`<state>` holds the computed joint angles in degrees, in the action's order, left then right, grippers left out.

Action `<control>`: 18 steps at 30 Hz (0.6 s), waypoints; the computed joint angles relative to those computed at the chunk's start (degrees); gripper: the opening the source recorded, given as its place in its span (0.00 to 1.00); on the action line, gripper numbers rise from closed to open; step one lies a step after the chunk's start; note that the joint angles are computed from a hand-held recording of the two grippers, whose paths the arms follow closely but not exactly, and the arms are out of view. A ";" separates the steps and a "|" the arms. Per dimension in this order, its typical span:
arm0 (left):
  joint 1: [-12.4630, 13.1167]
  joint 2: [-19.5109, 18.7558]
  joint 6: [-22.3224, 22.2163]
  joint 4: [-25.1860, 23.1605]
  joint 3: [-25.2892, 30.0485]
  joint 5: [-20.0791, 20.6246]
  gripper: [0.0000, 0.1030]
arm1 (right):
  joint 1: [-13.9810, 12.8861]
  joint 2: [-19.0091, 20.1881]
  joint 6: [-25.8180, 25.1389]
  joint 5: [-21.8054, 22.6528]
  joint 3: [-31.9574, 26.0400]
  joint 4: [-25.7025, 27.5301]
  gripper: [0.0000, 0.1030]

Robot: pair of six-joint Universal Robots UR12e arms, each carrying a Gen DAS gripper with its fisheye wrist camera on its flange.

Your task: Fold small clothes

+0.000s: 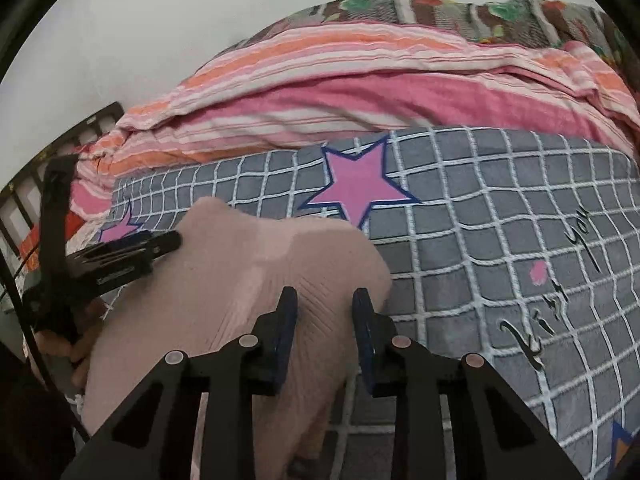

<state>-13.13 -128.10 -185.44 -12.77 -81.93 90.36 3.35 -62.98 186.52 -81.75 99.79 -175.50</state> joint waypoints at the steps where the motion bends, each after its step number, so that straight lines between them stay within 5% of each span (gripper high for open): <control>1: 0.04 -0.13 0.00 -0.63 0.18 -0.28 0.54 | 0.45 0.37 -0.78 -1.65 -0.49 1.20 0.27; 7: 0.18 0.39 -1.06 -0.33 -0.67 -0.75 0.56 | 0.45 0.97 2.82 -4.92 -1.10 3.74 0.27; 13: 0.68 3.21 -2.09 2.84 -5.22 -4.47 0.54 | -0.74 0.01 3.78 -1.06 0.67 1.59 0.28; 18: -0.03 5.37 -1.90 6.87 -9.19 -2.61 0.54 | -1.16 -2.04 5.78 0.54 3.62 -1.08 0.39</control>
